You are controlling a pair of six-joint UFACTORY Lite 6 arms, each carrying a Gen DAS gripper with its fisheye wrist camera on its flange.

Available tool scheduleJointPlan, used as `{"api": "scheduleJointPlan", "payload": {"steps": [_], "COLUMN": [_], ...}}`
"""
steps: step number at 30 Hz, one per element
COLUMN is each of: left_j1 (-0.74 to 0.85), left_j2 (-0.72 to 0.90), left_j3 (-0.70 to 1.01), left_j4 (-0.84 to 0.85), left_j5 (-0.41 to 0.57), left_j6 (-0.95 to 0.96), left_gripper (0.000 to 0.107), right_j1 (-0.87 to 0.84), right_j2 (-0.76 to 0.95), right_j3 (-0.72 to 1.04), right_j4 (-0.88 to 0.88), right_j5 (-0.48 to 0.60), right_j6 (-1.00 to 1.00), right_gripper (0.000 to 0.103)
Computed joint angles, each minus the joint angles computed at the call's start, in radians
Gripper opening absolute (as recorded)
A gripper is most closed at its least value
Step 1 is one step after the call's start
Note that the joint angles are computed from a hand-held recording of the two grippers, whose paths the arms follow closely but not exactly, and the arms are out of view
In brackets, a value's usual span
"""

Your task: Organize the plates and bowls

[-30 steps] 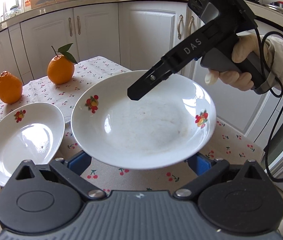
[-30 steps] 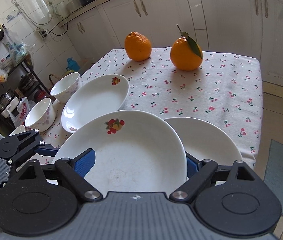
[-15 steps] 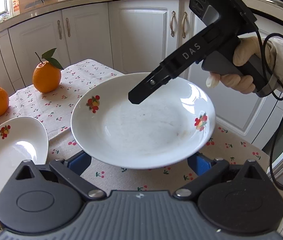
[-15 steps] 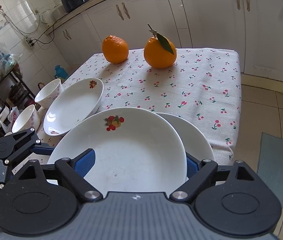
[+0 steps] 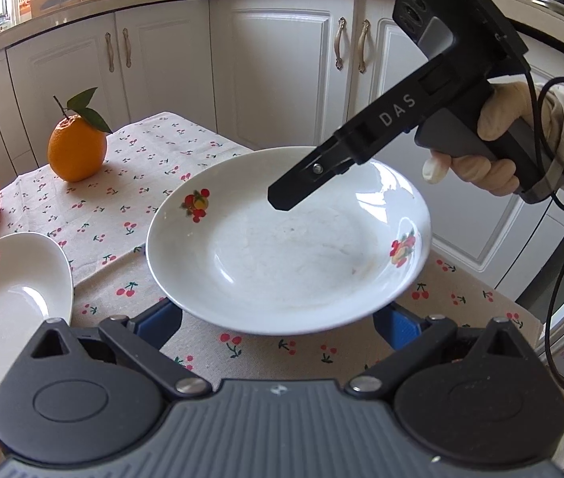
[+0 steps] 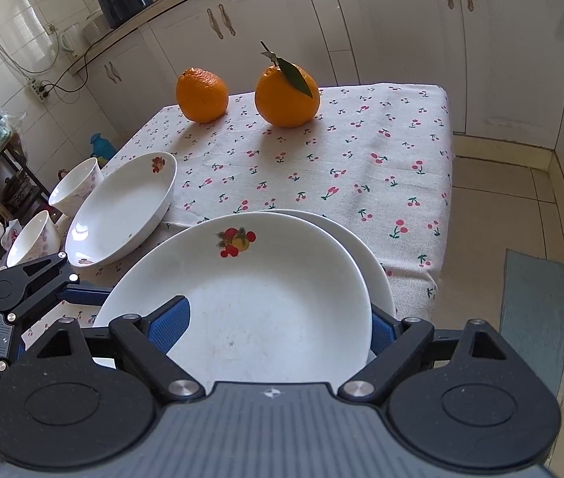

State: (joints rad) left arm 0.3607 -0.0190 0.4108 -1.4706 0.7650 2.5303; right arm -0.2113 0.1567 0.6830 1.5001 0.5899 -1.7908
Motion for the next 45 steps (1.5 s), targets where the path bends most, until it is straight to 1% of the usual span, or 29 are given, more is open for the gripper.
{"api": "scheduleJointPlan", "payload": {"steps": [8,11,16,24,33,41,42,43,44,45], "left_j1": [-0.003,-0.005,-0.008,0.002,0.015,0.080,0.089,0.099,0.112,0.125], "left_j2": [0.053,0.022,0.017,0.010,-0.003,-0.046,-0.052,-0.060,-0.067,-0.074], "left_j3": [0.024,-0.009,-0.019,-0.031,-0.041,-0.052,-0.053,-0.056,-0.057,-0.059], "left_j4": [-0.028,-0.060,-0.075,-0.082,-0.074,-0.021,-0.013,-0.006,0.004,0.015], "left_j5": [0.009,0.010,0.016,0.031,0.052,0.106,0.111,0.117,0.124,0.131], "left_j6": [0.012,0.061,0.078,0.083,0.078,0.034,0.030,0.027,0.024,0.019], "left_gripper": [0.103,0.103,0.103,0.103,0.103,0.102,0.102,0.102,0.102,0.102], "right_j1": [-0.030,-0.029,-0.016,0.032,0.090,0.141,0.147,0.146,0.141,0.139], "right_j2": [-0.046,-0.094,-0.145,-0.200,-0.247,-0.284,-0.298,-0.315,-0.336,-0.369], "right_j3": [-0.042,-0.072,-0.101,-0.132,-0.151,-0.178,-0.188,-0.200,-0.213,-0.228], "right_j4": [-0.003,0.000,-0.014,-0.027,-0.088,-0.169,-0.177,-0.162,-0.142,-0.144], "right_j5": [0.006,-0.006,-0.033,-0.103,-0.184,-0.273,-0.284,-0.283,-0.269,-0.253], "right_j6": [0.006,0.010,0.040,0.106,0.208,0.314,0.325,0.306,0.281,0.284], "right_gripper": [0.093,0.093,0.093,0.095,0.096,0.096,0.097,0.100,0.103,0.103]}}
